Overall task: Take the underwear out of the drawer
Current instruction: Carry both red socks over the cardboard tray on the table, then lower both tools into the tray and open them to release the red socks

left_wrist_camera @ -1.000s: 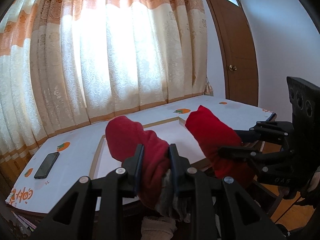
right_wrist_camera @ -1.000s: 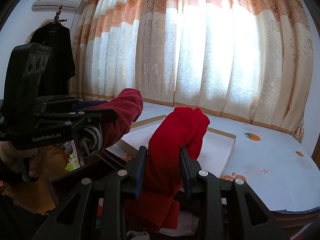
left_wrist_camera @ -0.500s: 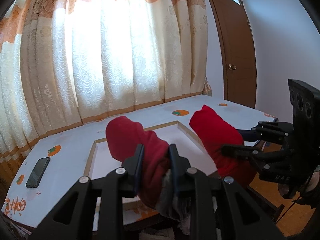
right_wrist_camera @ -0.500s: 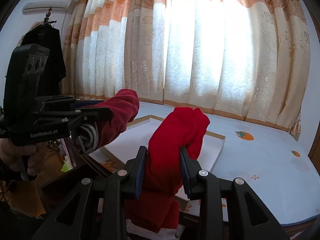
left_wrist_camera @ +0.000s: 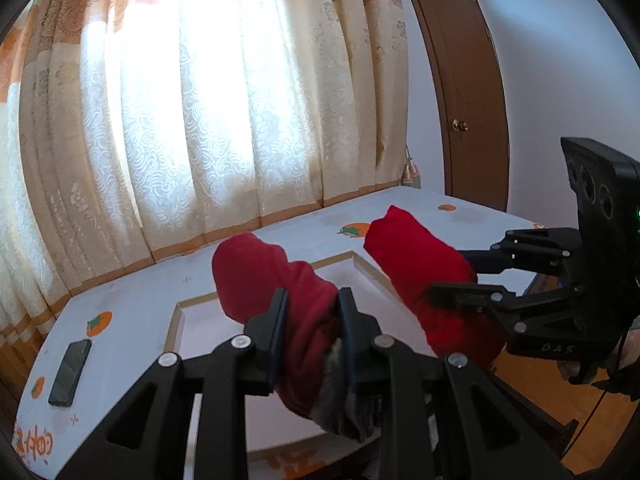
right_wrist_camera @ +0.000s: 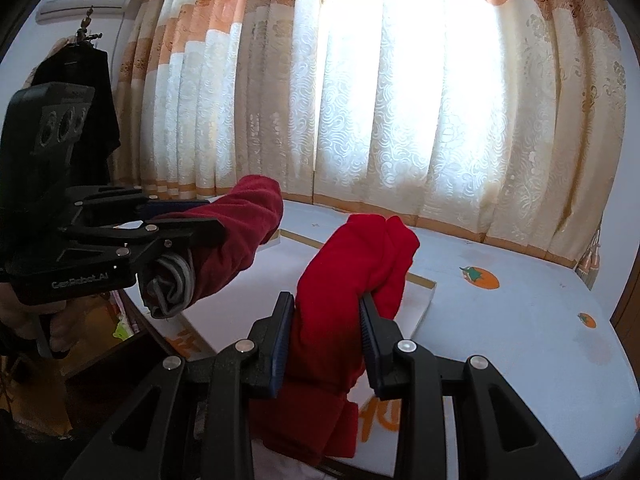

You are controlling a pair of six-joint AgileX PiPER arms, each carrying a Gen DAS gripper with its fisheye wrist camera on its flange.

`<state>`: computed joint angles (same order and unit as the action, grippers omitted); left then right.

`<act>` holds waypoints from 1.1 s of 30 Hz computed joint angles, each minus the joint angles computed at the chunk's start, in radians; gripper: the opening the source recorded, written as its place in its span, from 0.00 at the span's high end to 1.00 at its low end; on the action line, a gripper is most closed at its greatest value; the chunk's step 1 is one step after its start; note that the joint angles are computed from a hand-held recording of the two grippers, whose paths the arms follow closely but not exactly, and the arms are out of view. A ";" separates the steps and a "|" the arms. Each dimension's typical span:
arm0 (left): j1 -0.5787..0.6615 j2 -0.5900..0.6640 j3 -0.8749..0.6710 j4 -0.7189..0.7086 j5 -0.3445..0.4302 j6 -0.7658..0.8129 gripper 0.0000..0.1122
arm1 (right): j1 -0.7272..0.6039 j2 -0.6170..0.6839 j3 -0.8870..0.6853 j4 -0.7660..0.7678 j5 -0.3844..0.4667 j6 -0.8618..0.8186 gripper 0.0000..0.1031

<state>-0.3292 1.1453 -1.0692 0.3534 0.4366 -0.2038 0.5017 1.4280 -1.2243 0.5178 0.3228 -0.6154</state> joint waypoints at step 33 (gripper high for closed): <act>0.149 0.404 -0.425 -0.472 0.204 0.451 0.80 | -0.062 0.458 -0.653 -0.264 0.390 0.270 0.67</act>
<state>-0.1804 1.5497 -1.4939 -0.1181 0.6406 0.2473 0.4399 1.8859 -1.8768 0.2542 0.7132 -0.3453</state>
